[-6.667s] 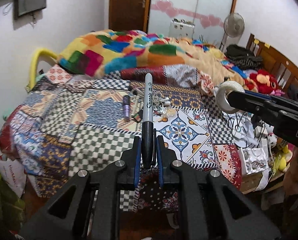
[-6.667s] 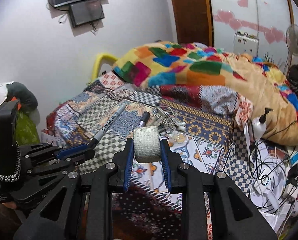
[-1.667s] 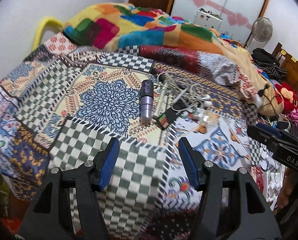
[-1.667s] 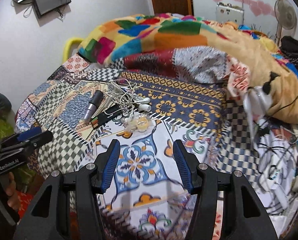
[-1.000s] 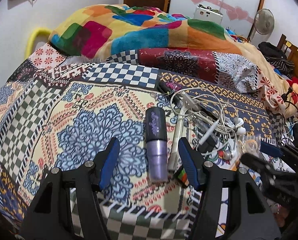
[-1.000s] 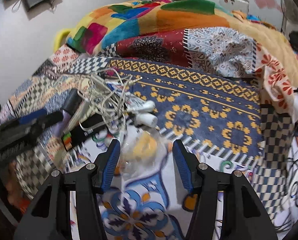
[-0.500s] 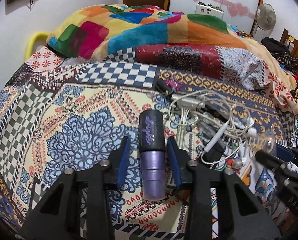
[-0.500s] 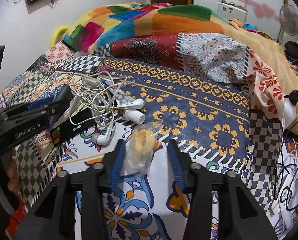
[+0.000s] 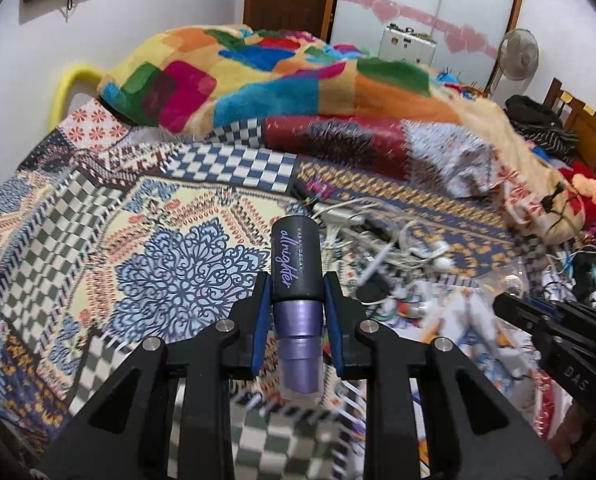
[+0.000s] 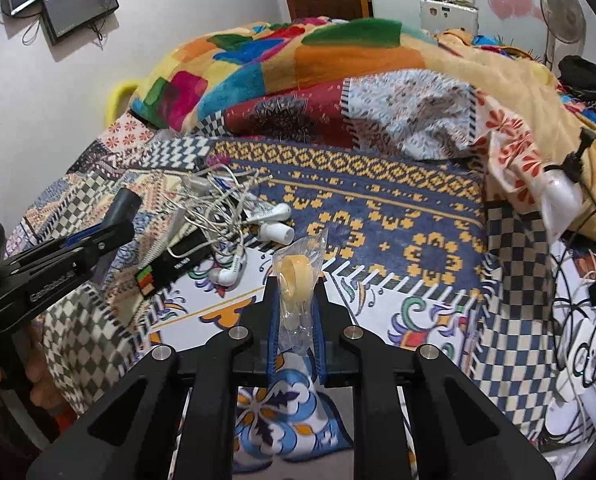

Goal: Collect trash
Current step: 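Carry the purple bottle and plastic bag to the white bin and release both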

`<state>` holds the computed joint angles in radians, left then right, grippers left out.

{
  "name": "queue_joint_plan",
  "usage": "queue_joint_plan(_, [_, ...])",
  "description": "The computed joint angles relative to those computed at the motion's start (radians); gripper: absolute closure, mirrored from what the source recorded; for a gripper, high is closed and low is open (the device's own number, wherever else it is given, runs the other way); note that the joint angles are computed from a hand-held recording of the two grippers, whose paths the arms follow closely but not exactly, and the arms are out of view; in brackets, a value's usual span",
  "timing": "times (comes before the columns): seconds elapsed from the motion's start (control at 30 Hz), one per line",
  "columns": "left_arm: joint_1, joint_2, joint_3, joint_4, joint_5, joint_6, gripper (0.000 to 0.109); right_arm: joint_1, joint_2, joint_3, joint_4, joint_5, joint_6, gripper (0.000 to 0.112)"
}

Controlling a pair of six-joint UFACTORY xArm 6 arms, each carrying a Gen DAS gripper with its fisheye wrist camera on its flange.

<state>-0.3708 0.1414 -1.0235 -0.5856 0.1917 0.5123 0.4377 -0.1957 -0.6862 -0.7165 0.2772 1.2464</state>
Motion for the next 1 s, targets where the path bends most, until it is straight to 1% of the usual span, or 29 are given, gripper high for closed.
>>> queue_joint_plan(0.2, [-0.002,-0.182,0.092,0.042,0.023,-0.033,0.084,0.038,-0.111,0.013,0.026,0.067,-0.024,0.099])
queue_joint_plan(0.33, [0.001,-0.316,0.158,0.097,0.05,-0.084,0.084,0.085,-0.203,0.012,0.002,0.143,-0.008,0.099])
queue_joint_plan(0.4, [0.004,-0.394,0.191,0.098,0.071,-0.086,0.084,0.117,-0.247,0.005,-0.015,0.187,0.005,0.099])
queue_joint_plan(0.47, [0.008,-0.466,0.223,0.124,0.086,-0.104,0.084,0.156,-0.29,-0.002,-0.032,0.234,0.021,0.099])
queue_joint_plan(0.57, [0.017,-0.584,0.276,0.202,0.115,-0.168,0.084,0.226,-0.34,-0.023,-0.068,0.311,0.054,0.099])
queue_joint_plan(0.7, [0.049,-0.743,0.34,0.224,0.177,-0.19,0.084,0.314,-0.383,-0.054,-0.104,0.393,0.081,0.099])
queue_joint_plan(0.73, [0.058,-0.774,0.351,0.223,0.192,-0.187,0.084,0.349,-0.388,-0.07,-0.119,0.424,0.094,0.099])
queue_joint_plan(0.83, [0.097,-0.886,0.393,0.239,0.246,-0.191,0.084,0.424,-0.395,-0.1,-0.153,0.482,0.125,0.099])
queue_joint_plan(1.0, [0.196,-1.052,0.448,0.198,0.353,-0.143,0.084,0.548,-0.378,-0.163,-0.197,0.567,0.162,0.099])
